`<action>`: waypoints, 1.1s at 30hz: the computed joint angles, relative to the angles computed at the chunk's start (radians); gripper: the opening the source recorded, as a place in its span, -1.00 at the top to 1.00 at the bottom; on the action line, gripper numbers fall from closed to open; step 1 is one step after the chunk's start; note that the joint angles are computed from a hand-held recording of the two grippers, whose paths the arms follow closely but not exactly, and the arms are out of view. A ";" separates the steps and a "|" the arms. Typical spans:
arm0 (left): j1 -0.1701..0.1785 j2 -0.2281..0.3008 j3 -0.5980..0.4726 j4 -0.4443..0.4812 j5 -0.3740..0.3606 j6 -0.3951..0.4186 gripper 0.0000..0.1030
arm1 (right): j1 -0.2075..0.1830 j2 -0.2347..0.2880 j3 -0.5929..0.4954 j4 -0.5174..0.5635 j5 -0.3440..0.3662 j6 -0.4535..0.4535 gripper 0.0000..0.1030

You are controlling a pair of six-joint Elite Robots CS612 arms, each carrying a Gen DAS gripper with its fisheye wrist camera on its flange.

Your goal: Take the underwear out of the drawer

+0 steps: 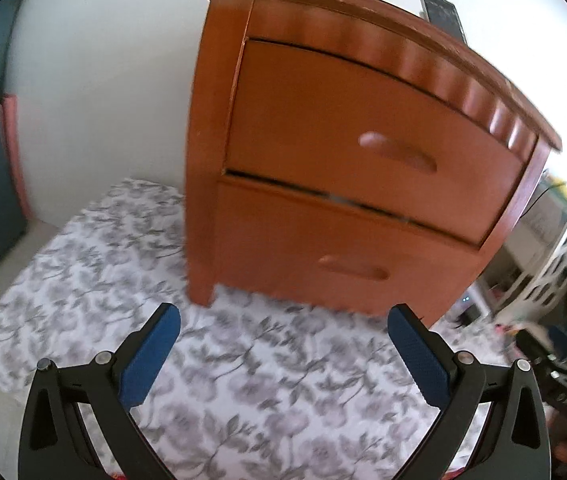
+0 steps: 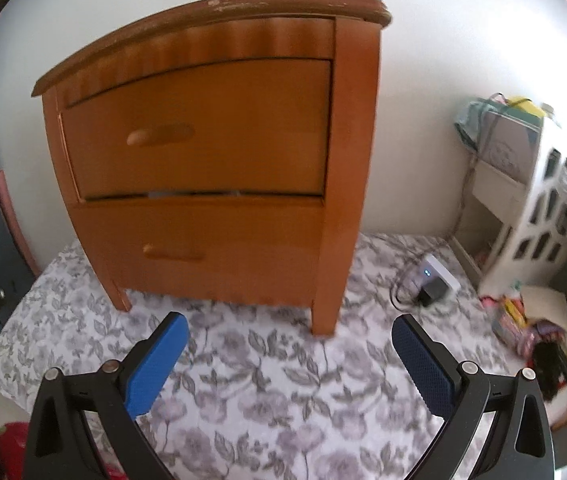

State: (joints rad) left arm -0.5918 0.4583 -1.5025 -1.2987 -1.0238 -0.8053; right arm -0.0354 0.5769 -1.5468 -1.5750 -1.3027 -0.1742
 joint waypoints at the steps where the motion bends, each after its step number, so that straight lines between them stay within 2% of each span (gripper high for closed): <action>1: 0.012 -0.008 0.012 -0.001 -0.030 0.006 -1.00 | -0.002 -0.010 0.020 -0.006 0.025 -0.009 -1.00; 3: 0.027 -0.020 0.029 -0.005 -0.034 0.020 -1.00 | -0.005 -0.029 0.060 -0.008 0.067 -0.033 -1.00; 5: 0.039 -0.030 0.049 -0.005 -0.014 0.029 -1.00 | -0.002 -0.046 0.098 -0.011 0.074 -0.058 -1.00; 7: 0.058 -0.045 0.076 0.007 -0.033 0.033 -1.00 | -0.001 -0.061 0.139 -0.022 0.097 -0.076 -1.00; 11: 0.091 -0.053 0.109 -0.024 -0.056 0.046 -1.00 | -0.004 -0.090 0.213 -0.028 0.119 -0.056 -1.00; 15: 0.123 -0.052 0.137 -0.091 -0.126 0.092 -1.00 | -0.016 -0.110 0.283 -0.055 0.166 -0.015 -1.00; 18: 0.140 -0.056 0.164 -0.142 -0.174 0.150 -1.00 | -0.021 -0.127 0.333 -0.061 0.198 -0.022 -1.00; 21: 0.152 -0.061 0.191 -0.180 -0.217 0.210 -1.00 | -0.024 -0.145 0.380 -0.062 0.241 -0.050 -1.00; 28: 0.184 -0.060 0.224 -0.248 -0.330 0.244 -1.00 | -0.020 -0.170 0.448 -0.066 0.278 -0.147 -1.00; 33: 0.199 -0.063 0.253 -0.275 -0.374 0.291 -1.00 | -0.020 -0.179 0.472 -0.072 0.307 -0.184 -1.00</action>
